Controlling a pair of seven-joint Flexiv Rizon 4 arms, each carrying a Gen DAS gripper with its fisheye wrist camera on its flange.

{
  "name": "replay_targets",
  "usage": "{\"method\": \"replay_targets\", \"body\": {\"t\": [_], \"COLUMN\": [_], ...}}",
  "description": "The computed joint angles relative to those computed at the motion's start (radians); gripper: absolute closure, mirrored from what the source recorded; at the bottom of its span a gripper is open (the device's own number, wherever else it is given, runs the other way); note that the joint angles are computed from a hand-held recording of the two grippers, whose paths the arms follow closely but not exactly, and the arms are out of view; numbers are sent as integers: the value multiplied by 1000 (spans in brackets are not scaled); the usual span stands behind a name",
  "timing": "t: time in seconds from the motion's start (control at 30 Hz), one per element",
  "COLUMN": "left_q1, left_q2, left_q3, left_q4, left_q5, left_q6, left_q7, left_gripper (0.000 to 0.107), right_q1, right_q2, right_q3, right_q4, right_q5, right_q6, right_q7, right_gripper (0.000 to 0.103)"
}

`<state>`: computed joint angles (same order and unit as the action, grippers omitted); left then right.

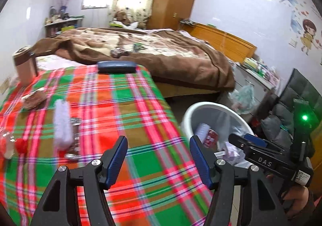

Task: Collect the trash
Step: 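Move both tools back to the table toward the bottle and foam net, then grasp the clear red-capped bottle with the left tool while the right tool grasps the second foam net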

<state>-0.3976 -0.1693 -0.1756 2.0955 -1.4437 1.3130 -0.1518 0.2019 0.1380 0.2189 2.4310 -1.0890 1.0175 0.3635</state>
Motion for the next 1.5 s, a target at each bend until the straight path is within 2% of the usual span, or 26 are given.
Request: {"method": "replay_targets", "body": {"t": [0.53, 0.9, 1.07, 1.23, 1.5], "left_q1": [101, 184, 222, 275, 354], "left_q2": [-1, -32, -57, -91, -143], "left_q3": [68, 92, 95, 97, 69], "left_q4": [-8, -35, -61, -93, -149], "left_q5": [-99, -86, -69, 12, 131], "left_q6": [43, 49, 61, 39, 41], "left_q7": [60, 73, 75, 24, 0], "left_gripper": [43, 42, 42, 42, 41], "right_q1": [84, 158, 185, 208, 260], "right_q2": [-172, -293, -333, -395, -491], "right_q3": [-33, -71, -89, -115, -146], "right_q4": [-162, -284, -333, -402, -519], "right_q5": [-104, -123, -126, -130, -18], "right_q6": [58, 100, 115, 158, 181], "right_q7": [-29, -90, -125, -160, -299], "right_gripper": [40, 40, 40, 40, 40]}}
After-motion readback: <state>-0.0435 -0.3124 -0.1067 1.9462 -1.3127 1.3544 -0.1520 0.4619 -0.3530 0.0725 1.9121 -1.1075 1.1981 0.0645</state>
